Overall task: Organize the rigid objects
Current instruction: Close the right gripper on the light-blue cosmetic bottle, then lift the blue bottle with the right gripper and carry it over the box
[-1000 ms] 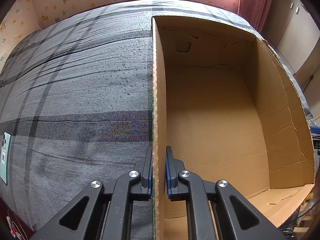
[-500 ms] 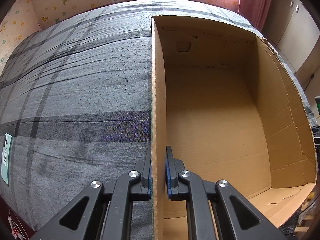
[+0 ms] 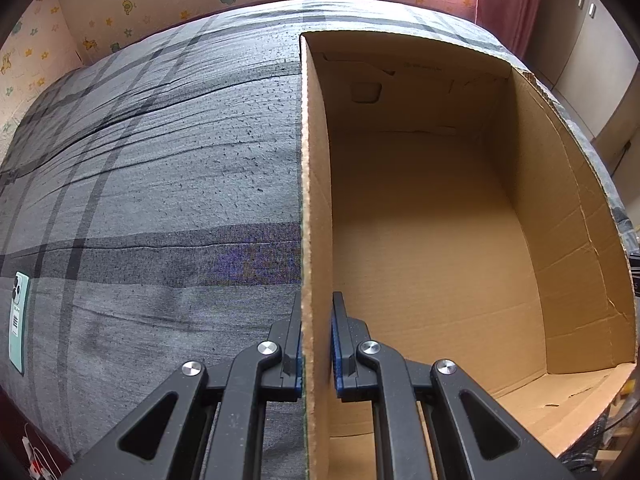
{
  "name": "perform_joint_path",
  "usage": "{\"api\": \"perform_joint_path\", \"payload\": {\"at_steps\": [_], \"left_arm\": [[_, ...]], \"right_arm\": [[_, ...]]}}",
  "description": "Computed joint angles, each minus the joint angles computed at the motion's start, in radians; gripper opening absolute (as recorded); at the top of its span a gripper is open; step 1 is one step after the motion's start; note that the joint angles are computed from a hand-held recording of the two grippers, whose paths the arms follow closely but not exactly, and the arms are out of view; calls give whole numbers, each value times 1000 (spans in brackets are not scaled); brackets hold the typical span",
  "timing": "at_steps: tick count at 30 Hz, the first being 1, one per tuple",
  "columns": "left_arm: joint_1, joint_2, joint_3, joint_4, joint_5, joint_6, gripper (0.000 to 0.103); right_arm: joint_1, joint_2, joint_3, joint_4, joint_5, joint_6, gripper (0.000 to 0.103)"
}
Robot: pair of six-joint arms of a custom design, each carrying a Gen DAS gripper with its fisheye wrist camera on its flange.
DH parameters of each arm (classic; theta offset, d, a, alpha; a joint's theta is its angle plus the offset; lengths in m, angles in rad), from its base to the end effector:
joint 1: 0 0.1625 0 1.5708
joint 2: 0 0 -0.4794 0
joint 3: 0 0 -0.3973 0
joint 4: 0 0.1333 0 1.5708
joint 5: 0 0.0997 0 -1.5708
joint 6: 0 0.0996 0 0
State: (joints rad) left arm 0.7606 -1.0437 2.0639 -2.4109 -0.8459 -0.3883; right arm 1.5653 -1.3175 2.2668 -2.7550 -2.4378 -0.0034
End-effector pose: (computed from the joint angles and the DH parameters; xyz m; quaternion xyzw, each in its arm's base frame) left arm -0.2492 -0.5123 0.1470 0.2262 0.9039 -0.1297 0.3390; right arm 0.0548 -0.4637 0.2641 -0.0502 -0.9012 0.1045 0.4176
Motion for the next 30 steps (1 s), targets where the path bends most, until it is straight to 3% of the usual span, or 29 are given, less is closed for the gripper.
{"api": "perform_joint_path", "payload": {"at_steps": [17,30], "left_arm": [[-1,0,2,-2,3,7,11],[1,1,-6,9,-5,3,11]], "right_arm": [[132,-79,-3,157,-19,150,27],[200,-66,-115,235,-41,143,27]]}}
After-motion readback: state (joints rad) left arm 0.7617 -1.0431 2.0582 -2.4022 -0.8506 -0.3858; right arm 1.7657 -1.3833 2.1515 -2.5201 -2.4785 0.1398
